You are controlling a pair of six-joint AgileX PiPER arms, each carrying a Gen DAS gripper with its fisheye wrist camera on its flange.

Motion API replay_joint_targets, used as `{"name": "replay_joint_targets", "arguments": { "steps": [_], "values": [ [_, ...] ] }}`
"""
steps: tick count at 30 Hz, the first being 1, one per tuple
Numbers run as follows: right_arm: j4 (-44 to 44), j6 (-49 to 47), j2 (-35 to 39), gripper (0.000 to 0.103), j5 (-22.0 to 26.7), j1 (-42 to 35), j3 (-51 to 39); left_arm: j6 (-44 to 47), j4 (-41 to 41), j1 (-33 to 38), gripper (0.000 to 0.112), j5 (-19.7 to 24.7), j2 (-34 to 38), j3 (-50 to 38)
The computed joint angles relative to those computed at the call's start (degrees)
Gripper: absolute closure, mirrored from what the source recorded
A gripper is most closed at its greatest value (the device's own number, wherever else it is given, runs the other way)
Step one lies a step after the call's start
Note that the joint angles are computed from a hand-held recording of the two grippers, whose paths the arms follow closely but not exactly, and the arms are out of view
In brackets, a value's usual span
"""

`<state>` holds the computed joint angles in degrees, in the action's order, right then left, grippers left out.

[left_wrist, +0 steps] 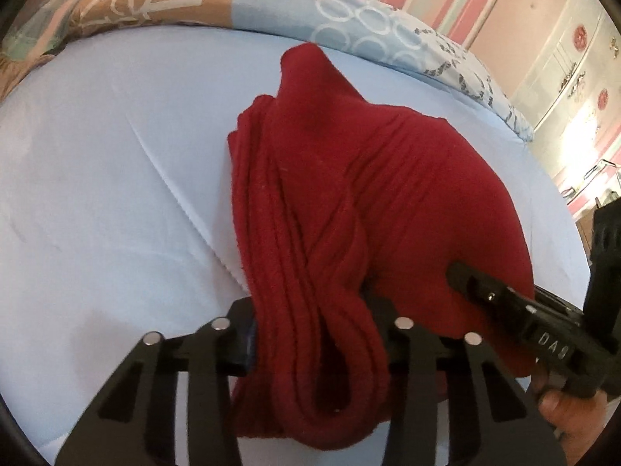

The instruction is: Fold small clothes

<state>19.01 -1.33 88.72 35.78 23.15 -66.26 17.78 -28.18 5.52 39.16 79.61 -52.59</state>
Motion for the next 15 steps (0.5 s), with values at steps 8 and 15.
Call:
{"name": "replay_joint_targets", "arguments": {
  "steps": [8,15],
  "values": [
    [-13.02,7.85,-3.19,0.076,-1.94,4.88,-0.83,-6.74,5.70,-3.50,0.076,-2.18,-3.12,-0.06],
    [-20.64,10.50,-7.19,0.076,-2.02,6.60,-0.72,-10.34,7.89,-5.51,0.077,-0.64,-7.11,-1.12]
  ]
}}
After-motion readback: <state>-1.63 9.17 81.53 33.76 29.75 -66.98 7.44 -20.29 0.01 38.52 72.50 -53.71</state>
